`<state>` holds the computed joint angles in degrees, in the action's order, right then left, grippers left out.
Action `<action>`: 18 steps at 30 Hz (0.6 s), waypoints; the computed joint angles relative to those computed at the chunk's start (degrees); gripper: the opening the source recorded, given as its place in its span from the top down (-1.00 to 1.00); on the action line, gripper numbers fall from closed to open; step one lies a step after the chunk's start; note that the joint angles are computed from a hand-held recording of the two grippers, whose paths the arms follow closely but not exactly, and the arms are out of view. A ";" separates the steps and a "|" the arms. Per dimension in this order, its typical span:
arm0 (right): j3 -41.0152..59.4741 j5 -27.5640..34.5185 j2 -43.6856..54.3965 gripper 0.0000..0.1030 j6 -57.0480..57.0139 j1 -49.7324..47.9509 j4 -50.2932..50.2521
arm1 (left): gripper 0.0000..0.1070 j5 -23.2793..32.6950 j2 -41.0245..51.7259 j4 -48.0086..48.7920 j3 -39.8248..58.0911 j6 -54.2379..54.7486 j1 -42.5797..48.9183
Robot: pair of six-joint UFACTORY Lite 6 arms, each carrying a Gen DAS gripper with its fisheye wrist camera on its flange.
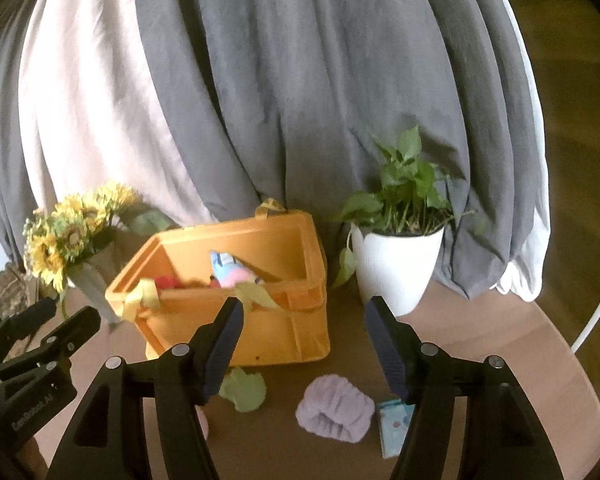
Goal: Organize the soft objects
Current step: 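Move both tools back down toward the soft items beside the crate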
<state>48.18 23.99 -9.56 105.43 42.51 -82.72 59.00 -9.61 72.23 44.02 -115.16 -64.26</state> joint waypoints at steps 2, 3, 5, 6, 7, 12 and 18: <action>-1.98 -1.05 -0.72 -0.26 1.40 -0.30 -1.11 | -0.28 -0.20 0.79 -0.41 -0.38 -1.04 -0.52; -2.67 -1.39 -0.83 -0.26 2.19 -0.42 -1.76 | -0.28 -0.35 1.24 -0.67 -0.59 -1.62 -0.79; -4.14 -2.46 -1.15 -0.26 2.98 -0.97 -2.64 | -0.28 -0.94 2.08 -0.95 -1.24 -2.98 -1.13; -4.90 -3.21 -1.27 -0.26 3.56 -1.36 -3.19 | -0.28 -1.22 2.77 -1.21 -1.42 -3.67 -1.29; -5.42 -3.66 -1.31 -0.26 4.19 -1.56 -3.78 | -0.28 -1.44 3.34 -1.33 -1.42 -4.09 -1.32; -6.95 -6.27 0.55 -0.26 7.43 -2.84 -7.31 | -0.28 -3.25 5.76 -1.50 -2.49 -6.87 -1.13; -7.98 -7.89 3.90 -0.39 14.00 -3.76 -14.02 | -0.29 -7.42 9.52 -1.04 -2.85 -9.21 1.11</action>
<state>40.19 16.10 -5.66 119.44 38.75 -96.74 51.59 -0.10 71.19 41.17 -124.37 -63.15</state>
